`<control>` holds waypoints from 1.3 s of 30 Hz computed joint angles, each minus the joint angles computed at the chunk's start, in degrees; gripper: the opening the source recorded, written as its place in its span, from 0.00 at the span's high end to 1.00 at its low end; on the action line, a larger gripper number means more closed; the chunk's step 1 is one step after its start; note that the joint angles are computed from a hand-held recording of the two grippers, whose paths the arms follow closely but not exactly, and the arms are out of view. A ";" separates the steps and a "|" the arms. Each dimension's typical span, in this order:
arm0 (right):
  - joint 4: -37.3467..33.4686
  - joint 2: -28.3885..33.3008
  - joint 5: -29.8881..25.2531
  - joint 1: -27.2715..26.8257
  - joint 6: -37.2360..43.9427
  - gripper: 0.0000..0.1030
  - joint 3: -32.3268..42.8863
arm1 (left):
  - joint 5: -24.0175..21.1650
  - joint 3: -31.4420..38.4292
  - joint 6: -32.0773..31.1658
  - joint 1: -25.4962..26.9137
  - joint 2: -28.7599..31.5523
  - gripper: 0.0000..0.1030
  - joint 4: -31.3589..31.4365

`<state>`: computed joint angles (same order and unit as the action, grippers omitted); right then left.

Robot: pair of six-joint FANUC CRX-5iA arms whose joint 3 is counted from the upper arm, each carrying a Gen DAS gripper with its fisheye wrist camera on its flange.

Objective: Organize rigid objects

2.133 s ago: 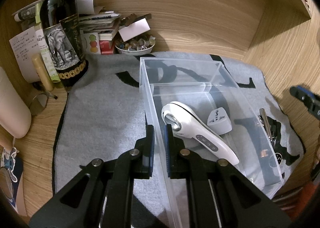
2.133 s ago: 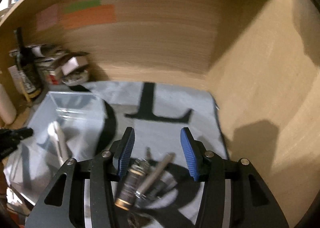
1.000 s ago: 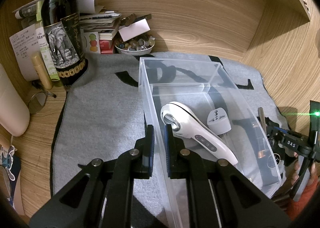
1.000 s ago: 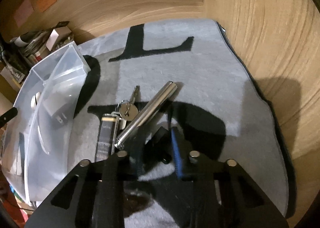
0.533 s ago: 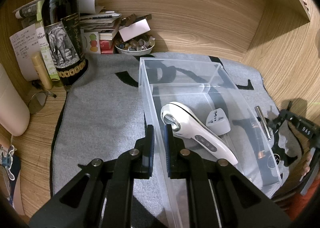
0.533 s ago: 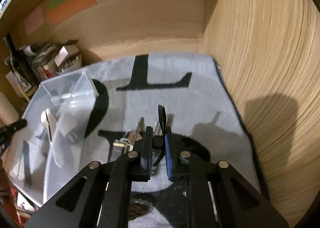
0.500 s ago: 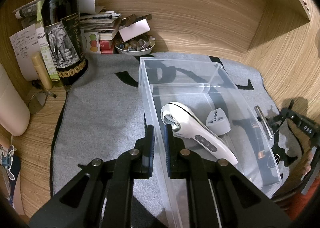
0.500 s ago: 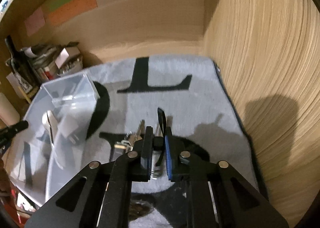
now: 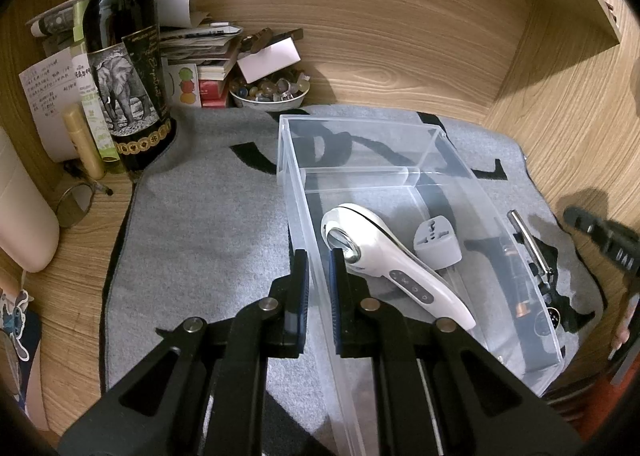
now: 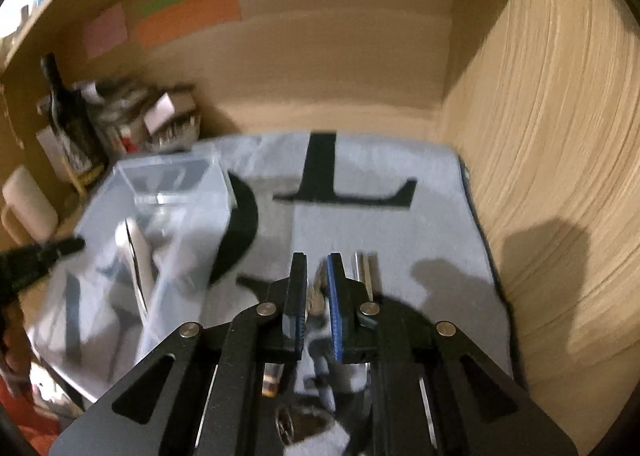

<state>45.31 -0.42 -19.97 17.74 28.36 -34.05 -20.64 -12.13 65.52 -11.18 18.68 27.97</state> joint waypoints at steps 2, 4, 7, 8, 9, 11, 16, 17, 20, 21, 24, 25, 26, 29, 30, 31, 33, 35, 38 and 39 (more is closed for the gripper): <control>-2.72 0.59 -1.84 0.82 2.67 0.84 0.27 | 0.04 -0.07 -0.01 0.01 -0.04 0.91 0.02; -9.03 1.51 -3.78 1.47 8.18 0.82 1.62 | -0.07 0.20 0.28 0.04 0.06 0.91 -0.39; -17.83 3.36 -7.66 2.00 16.27 0.82 4.46 | 0.01 0.13 0.23 0.03 0.06 0.91 -0.28; -19.99 3.86 -8.58 2.06 18.23 0.82 5.20 | 0.06 0.06 0.22 -0.01 0.01 0.91 -0.24; -21.88 4.24 -9.37 2.05 19.91 0.82 5.75 | 0.09 0.03 0.18 -0.01 -0.01 0.91 -0.24; -26.02 4.78 -10.25 1.90 23.49 0.80 6.81 | 0.10 0.14 0.29 0.02 0.08 0.91 -0.28; -27.80 4.47 -10.19 2.06 24.81 0.79 6.80 | -0.07 0.14 0.05 0.07 0.04 0.91 -0.30; -27.75 4.28 -10.16 2.08 24.57 0.79 6.74 | -0.01 0.00 -0.04 0.05 -0.03 0.91 -0.19; -30.97 3.45 -9.66 1.61 27.18 0.76 7.15 | 0.23 -0.34 -0.79 0.11 -0.10 0.91 0.49; -32.44 3.36 -9.67 1.49 28.64 0.75 7.46 | 0.23 -0.35 -0.70 0.10 -0.13 0.91 0.41; -29.93 4.80 -10.82 2.01 26.83 0.74 7.42 | 0.46 -0.62 -1.03 0.09 -0.22 0.91 0.79; -30.01 5.62 -11.33 1.99 26.85 0.74 7.85 | 0.51 -0.66 -1.23 0.14 -0.20 0.91 0.96; -30.38 6.06 -11.04 1.84 27.01 0.74 7.98 | 0.55 -0.73 -1.26 0.11 -0.23 0.91 1.00; -29.06 5.67 -9.66 1.64 25.15 0.79 7.22 | 0.61 -0.78 -1.25 0.08 -0.25 0.91 0.98; -28.00 5.50 -9.25 1.65 23.94 0.78 6.79 | 0.61 -0.78 -1.25 0.08 -0.25 0.91 0.98; -26.06 5.38 -8.87 1.76 22.03 0.78 6.18 | 0.78 -0.91 -1.68 0.13 -0.24 0.91 1.34; -22.55 4.98 -8.15 1.96 18.88 0.78 5.07 | 0.58 -0.81 -1.25 0.07 -0.26 0.91 1.12; -19.73 4.30 -7.29 2.06 16.31 0.78 4.27 | 0.73 -0.96 -1.26 0.01 -0.30 0.91 1.18; -16.94 3.18 -5.24 2.02 14.04 0.78 3.64 | 0.76 -0.99 -1.48 0.04 -0.29 0.91 1.35; -16.02 2.75 -4.66 2.12 13.30 0.78 3.44 | 0.73 -1.03 -1.59 0.03 -0.30 0.91 1.54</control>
<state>29.29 2.33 -24.63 19.86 41.66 -30.61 -19.92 -13.16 63.93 -11.15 18.37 29.51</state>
